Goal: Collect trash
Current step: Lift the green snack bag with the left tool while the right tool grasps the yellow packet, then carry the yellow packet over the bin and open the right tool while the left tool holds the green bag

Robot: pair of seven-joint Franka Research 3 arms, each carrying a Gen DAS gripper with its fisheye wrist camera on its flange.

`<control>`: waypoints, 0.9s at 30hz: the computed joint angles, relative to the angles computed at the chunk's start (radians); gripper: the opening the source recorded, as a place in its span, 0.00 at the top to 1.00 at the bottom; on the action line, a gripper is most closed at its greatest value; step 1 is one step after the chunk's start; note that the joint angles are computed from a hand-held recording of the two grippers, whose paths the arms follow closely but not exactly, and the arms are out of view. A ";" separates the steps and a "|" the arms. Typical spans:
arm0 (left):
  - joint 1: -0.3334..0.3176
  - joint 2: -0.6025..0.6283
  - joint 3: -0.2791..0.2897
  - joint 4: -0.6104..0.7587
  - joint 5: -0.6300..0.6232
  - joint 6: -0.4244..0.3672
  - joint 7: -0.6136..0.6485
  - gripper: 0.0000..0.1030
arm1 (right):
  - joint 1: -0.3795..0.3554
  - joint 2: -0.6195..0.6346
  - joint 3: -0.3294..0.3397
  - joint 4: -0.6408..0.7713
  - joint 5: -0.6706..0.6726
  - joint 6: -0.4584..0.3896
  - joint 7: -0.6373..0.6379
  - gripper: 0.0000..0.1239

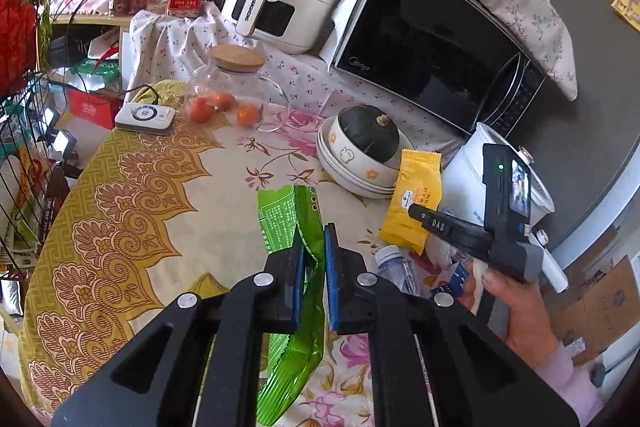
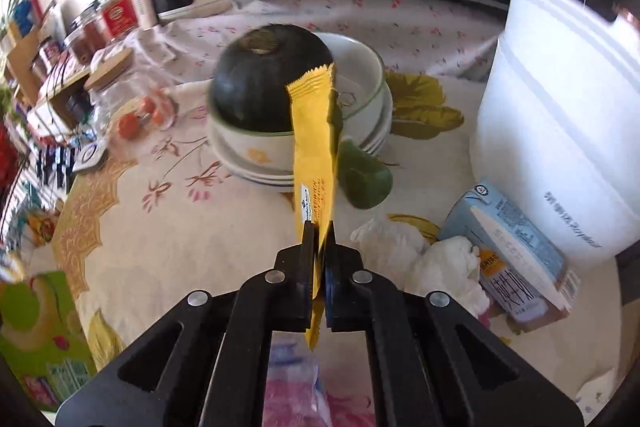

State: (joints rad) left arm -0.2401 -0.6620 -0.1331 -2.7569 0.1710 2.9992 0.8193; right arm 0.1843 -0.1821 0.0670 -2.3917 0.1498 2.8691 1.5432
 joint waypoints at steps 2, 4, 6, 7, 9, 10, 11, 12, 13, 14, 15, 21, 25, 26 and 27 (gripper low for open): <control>0.033 -0.017 -0.038 0.000 0.020 0.003 -0.019 0.91 | -0.015 -0.067 0.029 -0.052 -0.053 0.027 0.042 0.99; 0.054 -0.035 -0.065 0.000 0.040 0.010 -0.035 0.91 | -0.005 -0.128 0.031 -0.092 -0.038 0.041 0.043 0.99; 0.047 -0.048 -0.065 -0.002 0.049 0.014 -0.042 0.91 | -0.025 -0.193 0.060 -0.131 -0.056 0.047 0.073 0.99; 0.042 -0.053 -0.062 -0.003 0.051 0.013 -0.043 0.91 | -0.040 -0.227 0.080 -0.151 -0.070 0.048 0.093 0.99; 0.037 -0.067 -0.066 -0.004 0.057 0.010 -0.051 0.91 | -0.072 -0.289 0.119 -0.185 -0.097 0.048 0.135 0.99; 0.035 -0.074 -0.068 -0.006 0.060 0.011 -0.054 0.91 | -0.081 -0.328 0.132 -0.208 -0.104 0.047 0.153 0.99; 0.032 -0.080 -0.070 -0.006 0.063 0.010 -0.057 0.91 | -0.084 -0.367 0.140 -0.232 -0.106 0.044 0.166 0.99; 0.028 -0.087 -0.072 -0.007 0.066 0.010 -0.058 0.91 | -0.087 -0.392 0.146 -0.248 -0.108 0.040 0.176 0.99; 0.023 -0.094 -0.074 -0.008 0.070 0.010 -0.059 0.91 | -0.088 -0.433 0.152 -0.273 -0.108 0.031 0.188 0.99; 0.017 -0.100 -0.076 -0.009 0.073 0.008 -0.058 0.91 | -0.085 -0.473 0.151 -0.298 -0.103 0.020 0.196 0.99; 0.009 -0.107 -0.078 -0.010 0.077 0.004 -0.056 0.91 | -0.084 -0.508 0.150 -0.320 -0.099 0.009 0.204 0.99; -0.026 -0.150 -0.110 -0.023 0.092 -0.016 -0.065 0.91 | -0.103 -0.680 0.152 -0.425 -0.100 -0.054 0.230 0.99; -0.053 -0.162 -0.128 -0.023 0.096 -0.016 -0.084 0.91 | -0.105 -0.793 0.154 -0.474 -0.106 -0.109 0.236 0.99; -0.058 -0.163 -0.134 -0.021 0.098 -0.017 -0.089 0.91 | -0.105 -0.820 0.154 -0.483 -0.107 -0.123 0.239 0.99; -0.062 -0.165 -0.142 -0.020 0.102 -0.016 -0.094 0.91 | -0.106 -0.853 0.157 -0.492 -0.107 -0.145 0.245 0.99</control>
